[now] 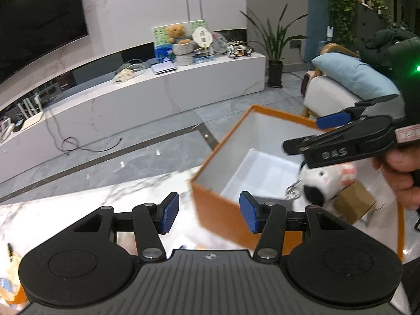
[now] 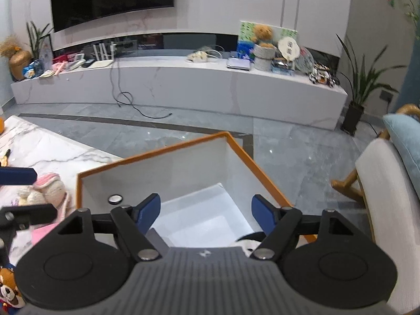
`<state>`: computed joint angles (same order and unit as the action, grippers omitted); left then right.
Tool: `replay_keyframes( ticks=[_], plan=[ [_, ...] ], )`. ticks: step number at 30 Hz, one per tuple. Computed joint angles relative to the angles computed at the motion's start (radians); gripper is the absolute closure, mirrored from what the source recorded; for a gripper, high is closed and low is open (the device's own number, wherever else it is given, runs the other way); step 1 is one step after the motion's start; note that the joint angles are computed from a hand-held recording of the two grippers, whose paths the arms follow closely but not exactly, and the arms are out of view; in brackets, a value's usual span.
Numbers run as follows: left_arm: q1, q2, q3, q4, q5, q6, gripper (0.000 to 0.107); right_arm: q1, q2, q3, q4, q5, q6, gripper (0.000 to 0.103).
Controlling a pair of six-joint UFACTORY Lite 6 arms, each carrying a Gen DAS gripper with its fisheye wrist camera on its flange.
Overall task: Organize objects
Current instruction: 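Withdraw both tools from the orange box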
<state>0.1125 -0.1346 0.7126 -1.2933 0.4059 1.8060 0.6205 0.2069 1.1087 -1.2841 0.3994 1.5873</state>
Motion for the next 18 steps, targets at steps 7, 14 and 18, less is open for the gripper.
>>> replay_keyframes(
  ticks=[7,14,18],
  plan=[
    [0.228,-0.035,-0.072,0.007,0.118,0.130,0.047,0.063,-0.001,0.008,-0.039,0.018,0.022,0.026],
    [0.505,-0.045,-0.148,0.070,0.256,0.205,0.046,0.149,-0.057,-0.021,-0.085,0.034,0.055,0.026],
    [0.640,-0.021,-0.171,0.111,0.329,0.229,0.046,0.220,-0.074,-0.033,-0.099,0.054,0.062,0.026]
  ],
)
